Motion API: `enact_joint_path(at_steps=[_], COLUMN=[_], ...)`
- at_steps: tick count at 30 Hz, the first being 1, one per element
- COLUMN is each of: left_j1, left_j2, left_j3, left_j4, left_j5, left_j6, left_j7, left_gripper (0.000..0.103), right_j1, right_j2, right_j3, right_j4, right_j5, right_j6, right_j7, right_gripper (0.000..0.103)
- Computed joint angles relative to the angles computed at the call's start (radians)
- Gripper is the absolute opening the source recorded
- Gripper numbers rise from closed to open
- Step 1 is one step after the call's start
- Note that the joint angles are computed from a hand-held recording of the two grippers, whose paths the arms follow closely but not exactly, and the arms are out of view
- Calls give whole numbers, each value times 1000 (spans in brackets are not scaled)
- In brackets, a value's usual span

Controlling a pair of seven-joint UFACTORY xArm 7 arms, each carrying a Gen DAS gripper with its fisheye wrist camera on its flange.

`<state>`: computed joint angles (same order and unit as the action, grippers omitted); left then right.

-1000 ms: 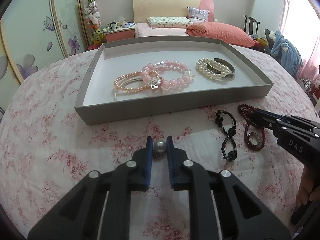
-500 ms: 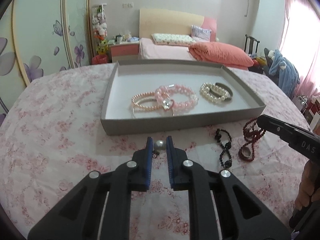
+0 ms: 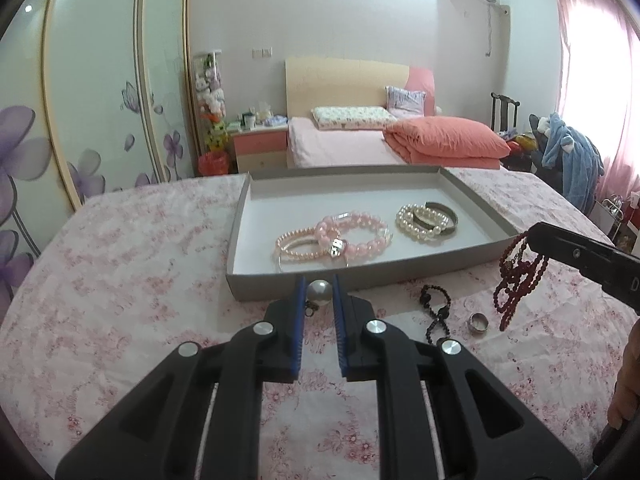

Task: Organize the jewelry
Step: 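Carry the necklace with the right tool while the left tool carries the pearl to tray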

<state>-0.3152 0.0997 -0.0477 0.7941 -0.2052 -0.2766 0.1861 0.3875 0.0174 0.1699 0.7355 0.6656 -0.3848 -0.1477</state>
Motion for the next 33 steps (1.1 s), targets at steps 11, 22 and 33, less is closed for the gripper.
enact_joint_path(at_steps=[11, 22, 33], left_j1=[-34, -31, -22], left_j2=[-43, -49, -44], left_j3=[-23, -57, -58], left_j4=[-28, -15, 18], left_j5=[-190, -323, -291], left_j6=[-105, -131, -104], left_j7=[160, 264, 245], left_gripper=[14, 14, 14], right_j1=[63, 89, 101], right_j2=[9, 31, 61], right_j3=[35, 42, 35], right_j4=[39, 61, 122], right_j5=[261, 322, 355], right_j6=[-175, -283, -342], right_j7=[-277, -366, -445], right_gripper=[9, 9, 9])
